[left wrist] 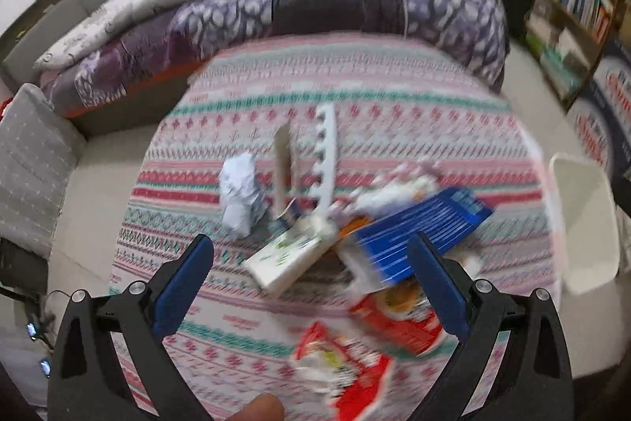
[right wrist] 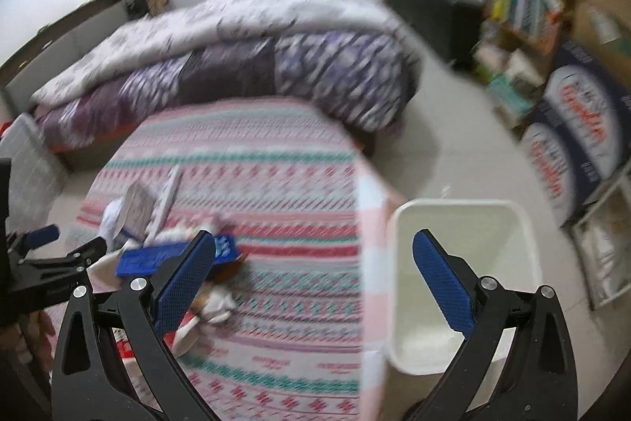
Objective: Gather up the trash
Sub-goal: 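Grasp the white paper cup with the left tool while the right tool grasps a red wrapper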
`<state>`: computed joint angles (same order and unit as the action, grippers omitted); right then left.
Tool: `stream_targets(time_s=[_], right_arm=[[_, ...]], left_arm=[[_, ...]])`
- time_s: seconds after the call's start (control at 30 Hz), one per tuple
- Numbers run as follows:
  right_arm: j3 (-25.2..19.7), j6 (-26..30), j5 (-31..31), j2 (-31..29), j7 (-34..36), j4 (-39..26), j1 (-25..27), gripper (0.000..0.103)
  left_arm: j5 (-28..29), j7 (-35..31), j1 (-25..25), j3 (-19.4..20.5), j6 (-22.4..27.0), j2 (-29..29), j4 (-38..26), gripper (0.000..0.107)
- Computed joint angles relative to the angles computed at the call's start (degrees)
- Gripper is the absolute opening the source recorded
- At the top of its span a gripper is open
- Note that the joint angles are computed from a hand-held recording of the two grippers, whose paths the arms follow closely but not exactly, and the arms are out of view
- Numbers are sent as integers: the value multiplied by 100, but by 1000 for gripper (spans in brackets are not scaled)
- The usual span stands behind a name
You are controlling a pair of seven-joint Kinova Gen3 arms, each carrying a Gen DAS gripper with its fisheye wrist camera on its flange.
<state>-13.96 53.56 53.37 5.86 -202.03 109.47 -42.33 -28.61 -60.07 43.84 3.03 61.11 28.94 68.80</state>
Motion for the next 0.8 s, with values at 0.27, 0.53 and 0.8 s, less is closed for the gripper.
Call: stream_targets(time_s=[0.27, 0.53, 0.8], right_arm=[[-1715, -693, -196, 674, 1864, -520, 1906, 96], [-3173, -254, 246, 1516, 3728, -1145, 2674, 96], [-2378, -1780, -1438, 1241, 5272, -1082, 2431, 89]], left_arm=[[524, -1016, -451, 89, 725, 548, -447, 84], [261, -1325, -225, -174, 733, 975, -620, 50], [591, -1157, -546, -135, 91, 529, -182, 21]])
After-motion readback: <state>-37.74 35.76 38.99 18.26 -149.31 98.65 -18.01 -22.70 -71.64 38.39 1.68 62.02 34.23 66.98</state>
